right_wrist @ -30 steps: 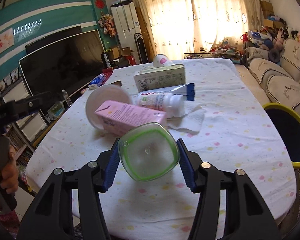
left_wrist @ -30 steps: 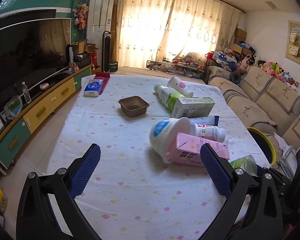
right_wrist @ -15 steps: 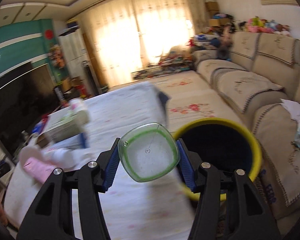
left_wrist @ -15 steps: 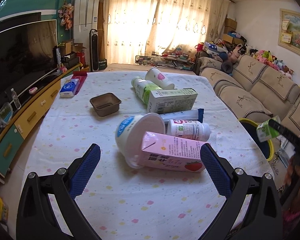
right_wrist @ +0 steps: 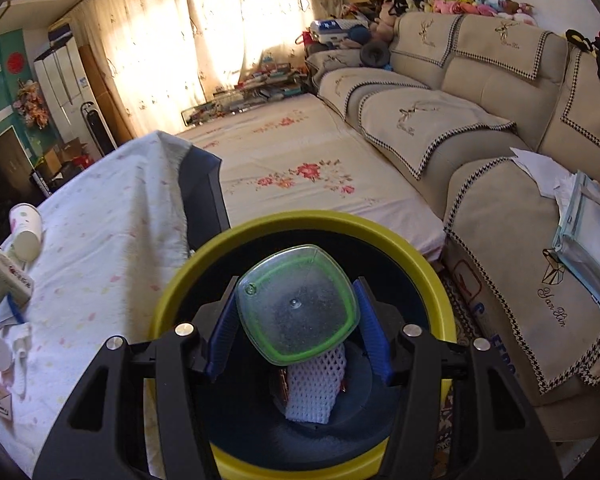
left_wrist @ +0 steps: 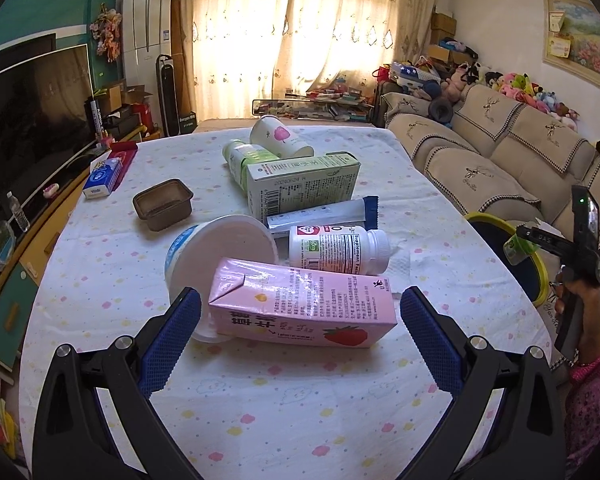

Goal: Collect trash
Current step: 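Carry the jar with the right tool over the bin and release, then grasp the pink strawberry milk carton with the left tool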

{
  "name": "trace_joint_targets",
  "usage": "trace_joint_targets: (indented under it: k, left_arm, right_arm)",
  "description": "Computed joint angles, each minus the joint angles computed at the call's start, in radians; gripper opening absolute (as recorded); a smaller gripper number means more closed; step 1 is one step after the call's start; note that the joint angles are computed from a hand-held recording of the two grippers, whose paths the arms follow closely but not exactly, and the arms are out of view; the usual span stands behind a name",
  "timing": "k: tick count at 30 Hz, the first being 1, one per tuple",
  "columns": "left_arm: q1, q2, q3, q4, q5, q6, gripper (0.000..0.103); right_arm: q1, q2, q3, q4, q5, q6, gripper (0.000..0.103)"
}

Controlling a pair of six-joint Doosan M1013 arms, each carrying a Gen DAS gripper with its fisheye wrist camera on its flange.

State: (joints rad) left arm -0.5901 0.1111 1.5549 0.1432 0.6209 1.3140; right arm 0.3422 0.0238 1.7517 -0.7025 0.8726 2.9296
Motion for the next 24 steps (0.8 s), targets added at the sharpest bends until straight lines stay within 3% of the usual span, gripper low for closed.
trace_joint_targets:
  k: [5, 15, 24]
  left_arm:
    - [0.008, 0.008, -0.009, -0.021, 0.017, 0.017, 0.098]
    - [0.035, 0.039, -0.025, -0.113, 0.047, 0.091, 0.098]
    - [0.043, 0.056, -0.028, -0.075, 0.016, 0.080, 0.098]
  right_arm:
    - [-0.009, 0.004, 0.005, 0.012, 0.000, 0.002, 0.061]
    - [0.030, -0.001, -0.005, -0.076, 0.055, 0.039, 0.064]
    - [0.035, 0.003, -0.006, -0.072, 0.041, 0.030, 0.064]
